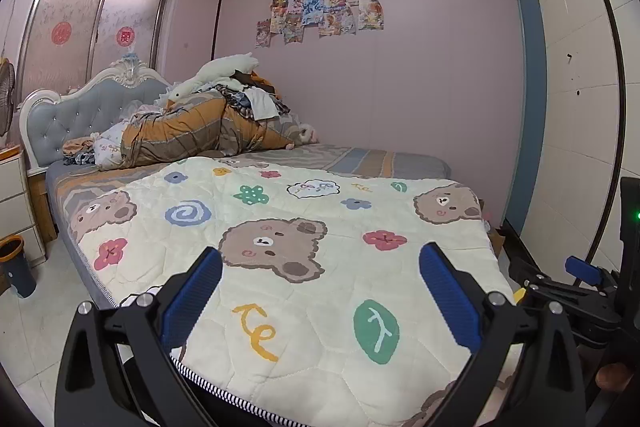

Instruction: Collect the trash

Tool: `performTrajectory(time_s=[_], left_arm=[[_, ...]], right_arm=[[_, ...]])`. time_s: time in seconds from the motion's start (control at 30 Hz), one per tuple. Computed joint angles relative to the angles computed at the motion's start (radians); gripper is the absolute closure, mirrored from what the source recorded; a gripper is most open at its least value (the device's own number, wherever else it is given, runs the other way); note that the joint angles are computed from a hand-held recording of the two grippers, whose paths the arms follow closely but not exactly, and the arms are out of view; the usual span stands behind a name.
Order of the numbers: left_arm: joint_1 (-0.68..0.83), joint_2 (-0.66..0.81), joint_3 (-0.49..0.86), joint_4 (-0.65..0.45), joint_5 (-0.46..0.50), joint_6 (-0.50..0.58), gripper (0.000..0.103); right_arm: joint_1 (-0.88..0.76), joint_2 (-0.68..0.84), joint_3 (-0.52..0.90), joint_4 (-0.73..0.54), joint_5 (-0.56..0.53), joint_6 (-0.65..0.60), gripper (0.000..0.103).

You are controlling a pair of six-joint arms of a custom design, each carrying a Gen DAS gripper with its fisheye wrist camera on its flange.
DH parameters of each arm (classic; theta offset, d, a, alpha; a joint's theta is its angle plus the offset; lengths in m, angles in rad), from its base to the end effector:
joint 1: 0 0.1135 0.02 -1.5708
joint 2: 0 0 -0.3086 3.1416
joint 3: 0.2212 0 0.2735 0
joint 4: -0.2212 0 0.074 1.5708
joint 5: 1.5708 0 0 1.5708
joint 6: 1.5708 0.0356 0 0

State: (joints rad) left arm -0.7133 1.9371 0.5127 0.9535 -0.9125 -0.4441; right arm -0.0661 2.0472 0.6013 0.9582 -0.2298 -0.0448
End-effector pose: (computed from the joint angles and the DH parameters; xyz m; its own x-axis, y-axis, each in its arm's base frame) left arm 0.2560 -0.1843 0.1029 -0.2528 -0.1289 -0.9589 -0.2673 0.9618 -0.0588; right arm 0.3501 -0.0150 0.0795 -0.4610 -0.0132 -0.8873 -0.1573 0.9853 0.0671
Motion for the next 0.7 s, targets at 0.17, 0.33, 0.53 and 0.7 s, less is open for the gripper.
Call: performTrajectory(time_s=[0.17, 0.33, 0.53, 0.7], left_arm=[[0.012, -0.002, -0.007, -0.004, 0.011, -0.024, 0.008], [0.020, -0.002, -0.015, -0.004, 0.021, -0.039, 0.008], [0.023, -0.001, -0.024, 0.013, 0.019, -0.039, 0.008], [0.025, -0.001, -0.031, 0.029, 0.019, -0.035, 0.008]], right_arm=[[0.005, 0.014, 0.001, 0.012, 0.002, -0.003, 0.008], [0.012, 0.013, 0.001, 0.010, 0.007, -0.006, 0.008], [0.018, 0.015, -0.014, 0.049, 0.012, -0.006, 0.008], [0.020, 0.013, -0.020, 0.067, 0.017, -0.003, 0.008]])
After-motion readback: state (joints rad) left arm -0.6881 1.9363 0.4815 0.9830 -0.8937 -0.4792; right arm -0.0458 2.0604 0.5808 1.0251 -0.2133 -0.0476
